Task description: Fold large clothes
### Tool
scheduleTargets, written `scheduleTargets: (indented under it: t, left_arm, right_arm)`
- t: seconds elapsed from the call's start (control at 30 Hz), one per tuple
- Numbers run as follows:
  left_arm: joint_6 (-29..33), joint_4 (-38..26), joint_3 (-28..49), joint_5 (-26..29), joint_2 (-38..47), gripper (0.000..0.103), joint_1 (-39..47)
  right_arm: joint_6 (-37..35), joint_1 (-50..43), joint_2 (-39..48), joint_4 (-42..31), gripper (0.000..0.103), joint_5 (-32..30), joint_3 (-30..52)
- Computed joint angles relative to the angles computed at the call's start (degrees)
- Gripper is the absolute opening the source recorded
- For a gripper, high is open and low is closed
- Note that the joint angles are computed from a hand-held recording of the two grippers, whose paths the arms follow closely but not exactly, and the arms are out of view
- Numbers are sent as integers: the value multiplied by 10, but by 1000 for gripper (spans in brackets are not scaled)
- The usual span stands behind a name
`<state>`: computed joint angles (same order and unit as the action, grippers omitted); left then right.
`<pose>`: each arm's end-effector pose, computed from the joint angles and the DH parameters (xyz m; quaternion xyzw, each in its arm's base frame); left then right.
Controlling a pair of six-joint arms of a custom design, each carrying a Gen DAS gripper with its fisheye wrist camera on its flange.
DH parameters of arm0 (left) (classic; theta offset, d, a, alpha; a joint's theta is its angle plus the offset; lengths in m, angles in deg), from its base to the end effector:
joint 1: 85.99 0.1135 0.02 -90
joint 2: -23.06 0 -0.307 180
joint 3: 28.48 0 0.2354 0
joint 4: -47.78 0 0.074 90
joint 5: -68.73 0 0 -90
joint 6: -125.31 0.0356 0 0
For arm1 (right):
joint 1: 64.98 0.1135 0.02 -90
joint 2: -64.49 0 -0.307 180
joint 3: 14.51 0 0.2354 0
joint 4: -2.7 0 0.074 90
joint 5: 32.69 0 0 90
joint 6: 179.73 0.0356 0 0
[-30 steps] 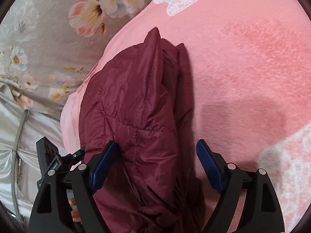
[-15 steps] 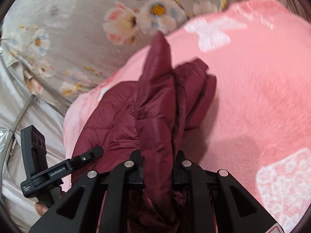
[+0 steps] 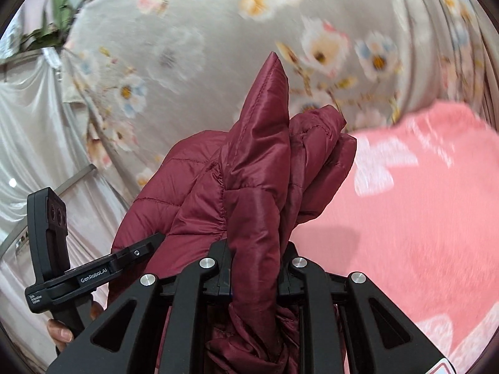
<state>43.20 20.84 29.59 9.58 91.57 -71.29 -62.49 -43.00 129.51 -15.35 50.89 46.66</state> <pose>0.2195 0.0387 0.2930 0.0664 0.8696 -0.1501 0.4657 0.2087 0.0885 0.3352 0.0066 0.8278 0.2750 0.4889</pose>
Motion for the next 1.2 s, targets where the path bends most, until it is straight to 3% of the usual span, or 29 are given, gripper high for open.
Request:
scheduleTargets:
  t: [0.27,0.5,0.8,1.2]
  left_arm:
    - [26,60,27,51,4,40,72]
    - [46,132,64,74,113,40,124]
    - [70,221,112,43,296,40,148]
    - [93,254,191,-8,501,40,138]
  right_arm:
    - [-32,50,65,47,16,34,77]
    - [-32,69,201,114,16,17,140]
    - [-39,85,382,130,16,0,237]
    - [-30,87,557,115,16,-13,320]
